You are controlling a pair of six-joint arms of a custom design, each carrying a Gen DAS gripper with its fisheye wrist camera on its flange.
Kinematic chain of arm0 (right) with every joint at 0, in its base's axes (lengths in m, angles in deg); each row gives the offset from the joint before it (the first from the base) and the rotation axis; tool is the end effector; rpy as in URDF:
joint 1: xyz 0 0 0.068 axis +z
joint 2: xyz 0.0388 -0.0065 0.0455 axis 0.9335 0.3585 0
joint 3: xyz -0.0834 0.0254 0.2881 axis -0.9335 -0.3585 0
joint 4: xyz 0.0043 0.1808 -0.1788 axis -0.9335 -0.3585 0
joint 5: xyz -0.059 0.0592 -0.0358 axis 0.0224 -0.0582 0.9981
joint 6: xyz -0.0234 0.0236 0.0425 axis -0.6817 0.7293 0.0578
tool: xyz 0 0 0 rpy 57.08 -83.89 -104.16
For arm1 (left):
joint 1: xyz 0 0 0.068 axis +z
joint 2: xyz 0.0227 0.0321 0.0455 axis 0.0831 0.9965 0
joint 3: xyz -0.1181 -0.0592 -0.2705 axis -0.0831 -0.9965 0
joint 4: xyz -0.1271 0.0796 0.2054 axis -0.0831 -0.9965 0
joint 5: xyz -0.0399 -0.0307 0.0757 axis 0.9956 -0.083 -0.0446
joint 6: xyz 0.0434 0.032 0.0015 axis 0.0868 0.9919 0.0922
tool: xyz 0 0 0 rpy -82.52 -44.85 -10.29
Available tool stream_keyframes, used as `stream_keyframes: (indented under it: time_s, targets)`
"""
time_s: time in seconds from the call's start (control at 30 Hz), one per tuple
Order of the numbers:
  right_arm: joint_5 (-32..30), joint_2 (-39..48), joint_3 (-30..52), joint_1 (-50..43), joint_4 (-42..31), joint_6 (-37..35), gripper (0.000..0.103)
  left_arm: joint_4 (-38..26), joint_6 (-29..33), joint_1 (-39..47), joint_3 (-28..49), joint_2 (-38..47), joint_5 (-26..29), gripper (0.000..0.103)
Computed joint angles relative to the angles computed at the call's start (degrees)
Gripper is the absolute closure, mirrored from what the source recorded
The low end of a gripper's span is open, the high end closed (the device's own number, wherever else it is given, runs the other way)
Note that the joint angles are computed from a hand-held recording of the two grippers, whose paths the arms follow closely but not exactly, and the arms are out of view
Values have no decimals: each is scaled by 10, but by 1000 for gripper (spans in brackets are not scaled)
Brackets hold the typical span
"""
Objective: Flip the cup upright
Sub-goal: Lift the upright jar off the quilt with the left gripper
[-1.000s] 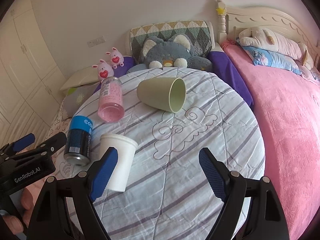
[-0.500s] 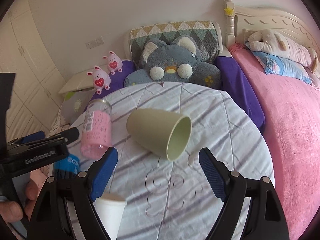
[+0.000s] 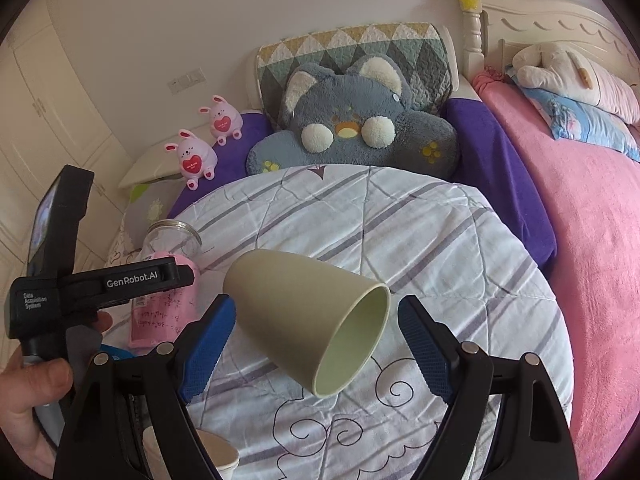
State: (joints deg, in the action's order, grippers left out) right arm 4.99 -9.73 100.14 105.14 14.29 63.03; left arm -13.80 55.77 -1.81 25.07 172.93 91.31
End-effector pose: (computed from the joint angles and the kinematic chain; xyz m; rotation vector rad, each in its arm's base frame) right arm 0.1688 0.1034 0.2008 0.6459 2.3607 0.0990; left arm 0.3477 -0.0443 0.1876 0.3883 2.8341 -0.1599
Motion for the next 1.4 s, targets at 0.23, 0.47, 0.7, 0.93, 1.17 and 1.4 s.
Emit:
stream_keyframes:
  time_s: [0.23,0.47,0.7,0.93,1.17,1.4]
  targets:
    - [-5,1,-4,-5,8,-3,19,-28,2,12,8,23,36,21]
    - [5,-8,-13,15,-2,24,19,6,21,13,-22,-4,49,32]
    - [26,-25,-11,44,-38,58,19,34,34,16,-39,-22,53,32]
    - [28,-21,-5,53,-52,71,19,176,40,35,-129,-114,99,32]
    - [26,-7,-1,57,-48,73,19,298,17,27,-176,-117,96,32]
    - [26,-4,0,53,-50,72,19,446,13,24,-269,-162,108,32]
